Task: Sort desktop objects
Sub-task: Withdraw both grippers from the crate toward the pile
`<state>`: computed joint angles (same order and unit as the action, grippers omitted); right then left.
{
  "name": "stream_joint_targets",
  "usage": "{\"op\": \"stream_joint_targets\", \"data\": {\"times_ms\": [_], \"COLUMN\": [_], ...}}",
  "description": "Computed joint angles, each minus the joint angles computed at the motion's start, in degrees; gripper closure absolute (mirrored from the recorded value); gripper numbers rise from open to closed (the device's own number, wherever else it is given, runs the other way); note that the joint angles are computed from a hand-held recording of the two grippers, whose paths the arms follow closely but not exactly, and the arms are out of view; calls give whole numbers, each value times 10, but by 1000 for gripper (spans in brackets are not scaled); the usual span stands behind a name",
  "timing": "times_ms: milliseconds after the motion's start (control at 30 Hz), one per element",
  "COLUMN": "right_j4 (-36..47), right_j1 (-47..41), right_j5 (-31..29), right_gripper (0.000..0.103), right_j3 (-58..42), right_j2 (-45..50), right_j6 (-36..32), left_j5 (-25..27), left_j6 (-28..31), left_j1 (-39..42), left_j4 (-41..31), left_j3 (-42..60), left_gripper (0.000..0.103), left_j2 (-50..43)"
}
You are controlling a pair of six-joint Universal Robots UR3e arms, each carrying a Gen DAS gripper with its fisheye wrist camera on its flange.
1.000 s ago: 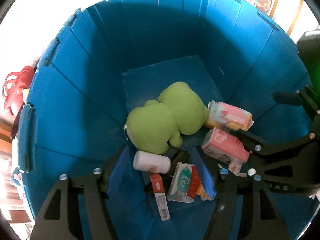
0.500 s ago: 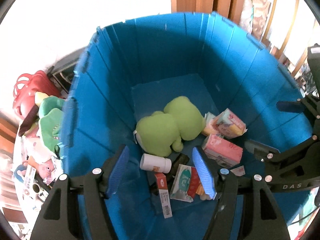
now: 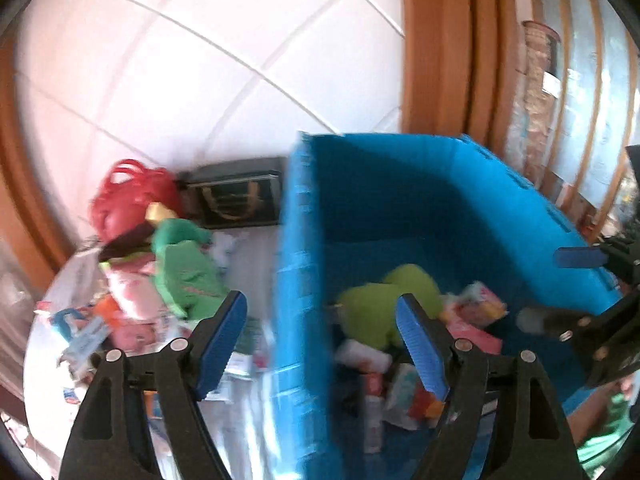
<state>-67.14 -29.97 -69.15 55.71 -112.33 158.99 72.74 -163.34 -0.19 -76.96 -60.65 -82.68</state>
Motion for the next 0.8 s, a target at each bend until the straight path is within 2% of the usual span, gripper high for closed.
{"op": "stream_joint_targets", "data": {"times_ms": [67, 233, 333, 467, 567, 700, 800], "right_j4": [-53, -201, -256, -306, -325, -307, -252], "right_j1": [45, 224, 313, 414, 473, 531, 567], "right_j5": [-12, -89, -125, -165, -182, -194, -203], "right_gripper": [0, 0, 0, 0, 0, 0, 0], "right_j3": [26, 52, 36, -18, -76, -200, -372], "right_j2": [-5, 35, 82, 164, 237, 355, 486], "right_j6": [47, 171, 220, 274, 301, 337, 362], "left_j5": [-44, -182, -222, -245, -247, -234, -201], "left_j6": [14, 101, 166, 259, 308, 335, 324], "left_j1": [72, 282, 400, 547, 626, 698, 716], "left_j4": [6, -65, -109, -157, -148, -73, -5], "left_j3": [-62, -161, -199, -228, -243, -248, -227], "left_gripper": [26, 26, 26, 26, 26, 26, 26], "left_j2": [54, 156, 192, 199, 176, 89, 3]}}
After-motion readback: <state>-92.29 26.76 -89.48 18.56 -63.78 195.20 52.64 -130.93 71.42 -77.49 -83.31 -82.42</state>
